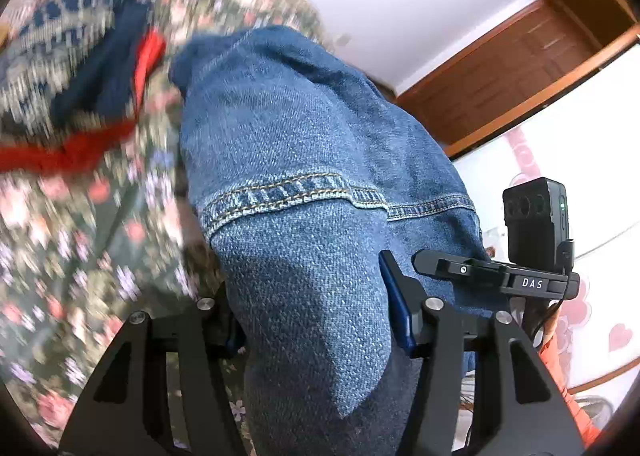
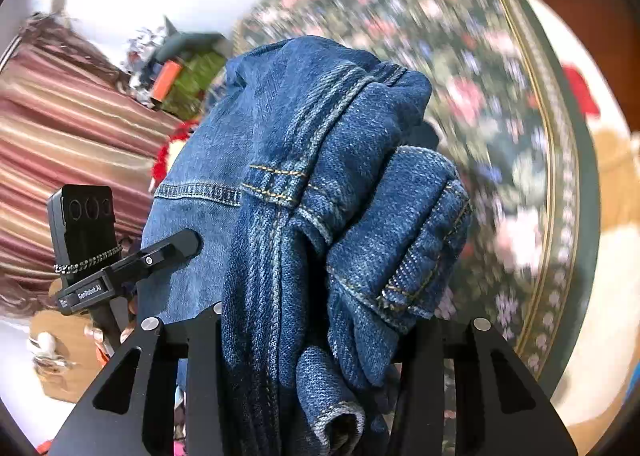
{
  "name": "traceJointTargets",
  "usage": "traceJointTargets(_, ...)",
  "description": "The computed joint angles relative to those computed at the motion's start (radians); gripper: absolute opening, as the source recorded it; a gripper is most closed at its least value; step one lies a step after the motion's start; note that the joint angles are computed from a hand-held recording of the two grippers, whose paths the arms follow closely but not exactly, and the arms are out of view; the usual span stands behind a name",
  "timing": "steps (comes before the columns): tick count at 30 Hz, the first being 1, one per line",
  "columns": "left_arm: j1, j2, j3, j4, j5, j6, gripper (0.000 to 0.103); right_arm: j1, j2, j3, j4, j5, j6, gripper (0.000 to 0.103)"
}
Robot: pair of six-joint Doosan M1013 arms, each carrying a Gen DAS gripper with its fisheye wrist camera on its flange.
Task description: Fold large clothes
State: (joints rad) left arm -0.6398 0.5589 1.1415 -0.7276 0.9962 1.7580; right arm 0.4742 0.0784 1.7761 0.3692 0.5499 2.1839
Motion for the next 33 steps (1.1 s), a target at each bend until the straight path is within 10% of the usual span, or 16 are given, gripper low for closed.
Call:
traceJointTargets(14,0.085,-0.035,-0.132,0.009,-0.103,0.106,0.056,0.041,0.096,-0.248,-0.321,-0.078,0.15,0.037)
traceJointTargets(33,0.225,0.282,-0.527,0.221,0.077,-0.083,0.057,-0.016,0.493,-0.624,-0.112,0.03,-0.028,0.037)
